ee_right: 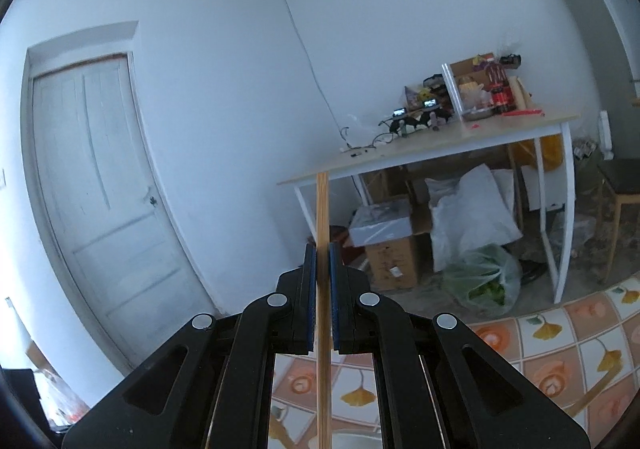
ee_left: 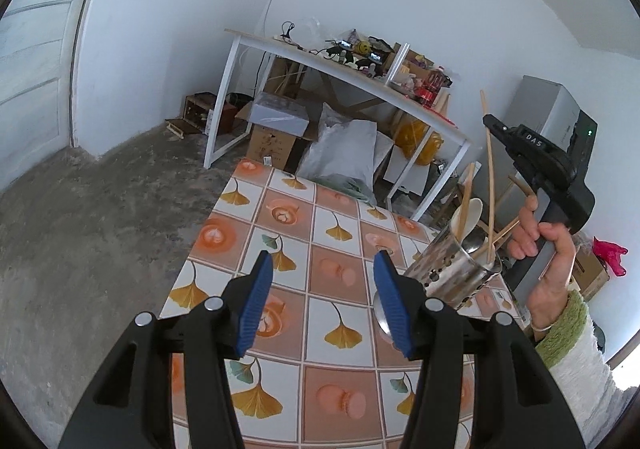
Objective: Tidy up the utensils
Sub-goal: 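Lower the held chopstick into the steel holder with the right gripper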
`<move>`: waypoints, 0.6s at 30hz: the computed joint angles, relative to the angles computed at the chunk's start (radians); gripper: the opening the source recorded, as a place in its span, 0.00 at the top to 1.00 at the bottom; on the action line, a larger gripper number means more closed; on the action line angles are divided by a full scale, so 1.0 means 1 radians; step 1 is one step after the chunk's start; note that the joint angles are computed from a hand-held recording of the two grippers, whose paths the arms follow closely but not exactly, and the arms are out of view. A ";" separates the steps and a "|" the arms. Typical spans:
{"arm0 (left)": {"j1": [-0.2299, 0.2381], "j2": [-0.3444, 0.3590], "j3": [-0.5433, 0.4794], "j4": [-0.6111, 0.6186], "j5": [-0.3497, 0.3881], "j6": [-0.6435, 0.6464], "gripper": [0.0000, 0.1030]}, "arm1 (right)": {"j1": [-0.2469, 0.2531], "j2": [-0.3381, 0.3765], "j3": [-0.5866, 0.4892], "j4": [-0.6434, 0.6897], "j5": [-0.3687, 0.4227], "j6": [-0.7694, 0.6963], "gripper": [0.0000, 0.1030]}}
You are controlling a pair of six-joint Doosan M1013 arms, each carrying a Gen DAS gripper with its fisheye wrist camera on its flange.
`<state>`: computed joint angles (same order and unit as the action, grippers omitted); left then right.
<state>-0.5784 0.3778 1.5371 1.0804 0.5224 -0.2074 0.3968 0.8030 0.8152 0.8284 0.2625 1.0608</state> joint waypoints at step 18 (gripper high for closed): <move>0.002 0.005 0.002 0.009 -0.004 -0.018 0.51 | 0.012 -0.011 0.022 -0.167 0.032 0.073 0.96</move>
<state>-0.5761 0.3831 1.5390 1.0894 0.5181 -0.2252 0.4092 0.7915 0.8374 0.6619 0.2949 1.1341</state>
